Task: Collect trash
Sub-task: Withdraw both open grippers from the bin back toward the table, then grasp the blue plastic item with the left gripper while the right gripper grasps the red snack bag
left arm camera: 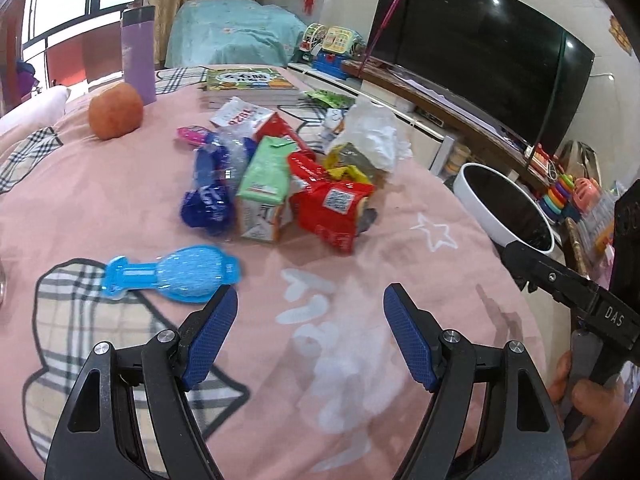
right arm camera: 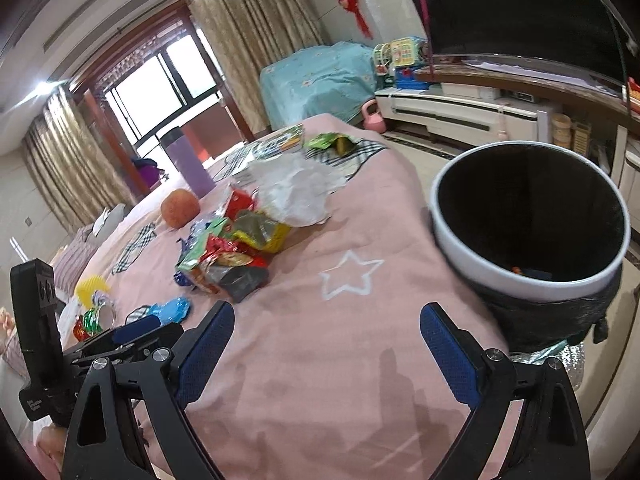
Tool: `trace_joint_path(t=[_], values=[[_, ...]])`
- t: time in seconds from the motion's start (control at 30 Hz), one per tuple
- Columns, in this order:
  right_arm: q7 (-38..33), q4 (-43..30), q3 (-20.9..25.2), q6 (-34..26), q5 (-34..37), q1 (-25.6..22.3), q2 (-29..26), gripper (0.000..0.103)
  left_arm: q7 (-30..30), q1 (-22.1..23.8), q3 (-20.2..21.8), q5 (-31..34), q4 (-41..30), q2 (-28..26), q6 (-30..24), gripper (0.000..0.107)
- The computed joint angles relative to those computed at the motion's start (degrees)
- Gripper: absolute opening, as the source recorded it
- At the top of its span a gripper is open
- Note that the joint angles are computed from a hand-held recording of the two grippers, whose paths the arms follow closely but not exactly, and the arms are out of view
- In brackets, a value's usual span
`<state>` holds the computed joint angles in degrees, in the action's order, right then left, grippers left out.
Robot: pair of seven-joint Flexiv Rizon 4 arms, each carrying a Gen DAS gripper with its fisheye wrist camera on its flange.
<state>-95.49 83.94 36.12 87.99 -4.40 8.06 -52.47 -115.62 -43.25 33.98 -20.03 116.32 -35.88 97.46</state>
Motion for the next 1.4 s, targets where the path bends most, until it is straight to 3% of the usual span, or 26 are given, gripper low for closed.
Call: trace_joint_path(t=[0.17,0.53,0.8,1.13,1.27,1.3,1.33,1.37,1.4], values=[[-1.3,-0.2,0.5,-0.9,-0.7,1.0,-0.4,0.095,1.7,1.4,-0.6,0.5,3.0,1.8,1.4,0.077],[-5.8,-2.0,1.9,-4.0,0.4,3.2,-1.1,0.093,14.3,14.8,-10.3,3.5,8.2,7.2,1.9,0.078],[-9.5,-5.4,1.5,-8.0,3.5,6.0,-2.2,0.076,21.7,21.3,-12.5,9.3,6.7,7.7,-3.3,0.078],[-12.9,-13.6,-1.1,-15.1,8.6,10.6,-4.6,0.063,28.0,35.0,-24.2,13.8,6.4,8.6,-5.7,0.076],[-13.7,-16.4,-3.1,-16.8,10.7,12.8,-5.3,0.051,30.1,37.6,-28.0,13.7,7.3,9.1,-4.4,0.047],[-13.9,-17.1,-3.6,-17.2,11.2,13.3,-5.5,0.039,30.8,38.3,-29.1,13.6,7.5,9.2,-4.3,0.035],[-14.1,-17.7,-4.2,-17.5,11.7,13.8,-5.5,0.032,31.0,38.0,-29.3,13.5,7.4,9.4,-4.4,0.032],[-14.2,-17.8,-4.8,-17.5,12.2,14.3,-5.4,0.017,30.6,36.4,-27.7,13.5,7.0,9.1,-4.7,0.032],[-14.5,-17.6,-5.4,-17.2,12.6,14.7,-5.1,0.011,29.7,33.9,-25.3,13.8,6.3,8.8,-5.1,0.032]])
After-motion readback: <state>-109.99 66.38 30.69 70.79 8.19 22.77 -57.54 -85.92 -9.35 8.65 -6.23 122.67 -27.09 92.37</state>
